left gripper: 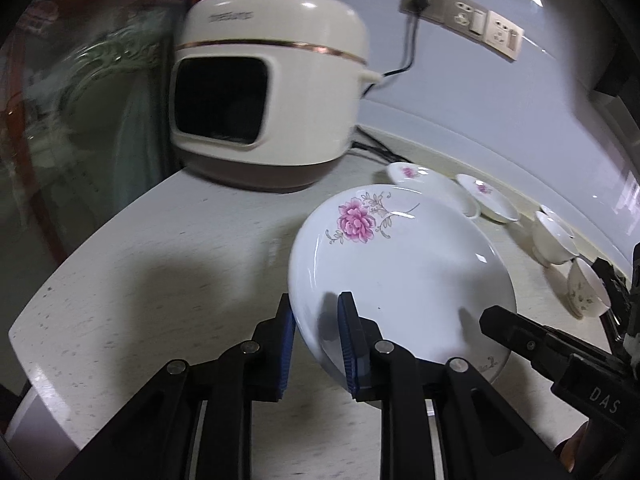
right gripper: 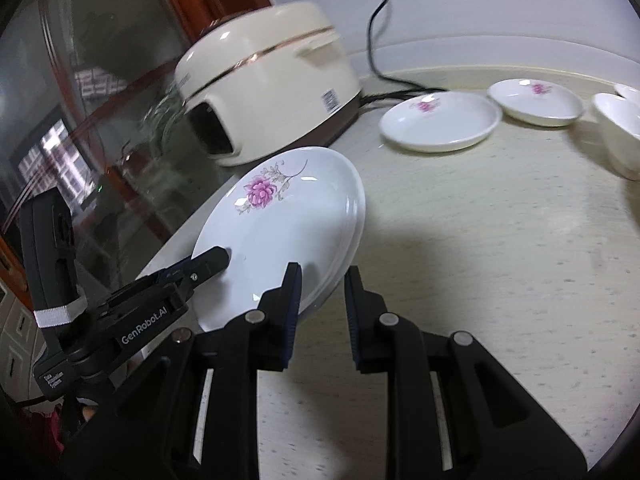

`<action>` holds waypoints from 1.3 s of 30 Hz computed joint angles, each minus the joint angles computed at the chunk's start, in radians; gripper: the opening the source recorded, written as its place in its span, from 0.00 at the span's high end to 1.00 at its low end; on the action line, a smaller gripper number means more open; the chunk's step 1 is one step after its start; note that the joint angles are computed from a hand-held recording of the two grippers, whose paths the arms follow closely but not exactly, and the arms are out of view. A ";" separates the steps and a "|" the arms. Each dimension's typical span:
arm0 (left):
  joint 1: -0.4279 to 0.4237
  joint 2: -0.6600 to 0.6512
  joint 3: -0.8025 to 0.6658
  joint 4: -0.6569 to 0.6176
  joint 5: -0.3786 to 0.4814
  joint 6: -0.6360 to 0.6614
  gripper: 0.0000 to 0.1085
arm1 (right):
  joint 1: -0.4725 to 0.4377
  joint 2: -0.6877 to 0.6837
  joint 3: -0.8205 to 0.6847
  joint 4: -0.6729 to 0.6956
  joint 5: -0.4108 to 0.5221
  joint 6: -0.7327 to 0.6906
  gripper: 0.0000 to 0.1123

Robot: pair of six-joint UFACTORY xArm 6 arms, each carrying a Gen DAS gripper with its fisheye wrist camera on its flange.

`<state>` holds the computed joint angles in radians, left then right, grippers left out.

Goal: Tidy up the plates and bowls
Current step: 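Carry the large plate beside the rice cooker and open the left gripper while the right holds its plate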

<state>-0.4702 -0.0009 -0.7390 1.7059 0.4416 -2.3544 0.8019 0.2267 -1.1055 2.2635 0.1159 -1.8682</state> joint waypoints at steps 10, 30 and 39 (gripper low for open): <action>0.084 -0.024 0.065 -0.019 -0.043 -0.022 0.79 | 0.069 0.076 -0.039 -0.413 0.003 0.399 0.78; 0.050 -0.053 0.094 -0.070 0.060 0.006 0.38 | 0.037 0.057 -0.040 -0.238 0.036 0.278 0.42; -0.051 -0.116 0.087 -0.047 0.174 -0.024 0.27 | -0.030 0.008 -0.024 0.229 0.047 -0.136 0.23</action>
<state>-0.5214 -0.1166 -0.6518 1.6590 0.6160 -2.3785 0.7716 0.2351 -1.1295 2.4925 0.1627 -2.0045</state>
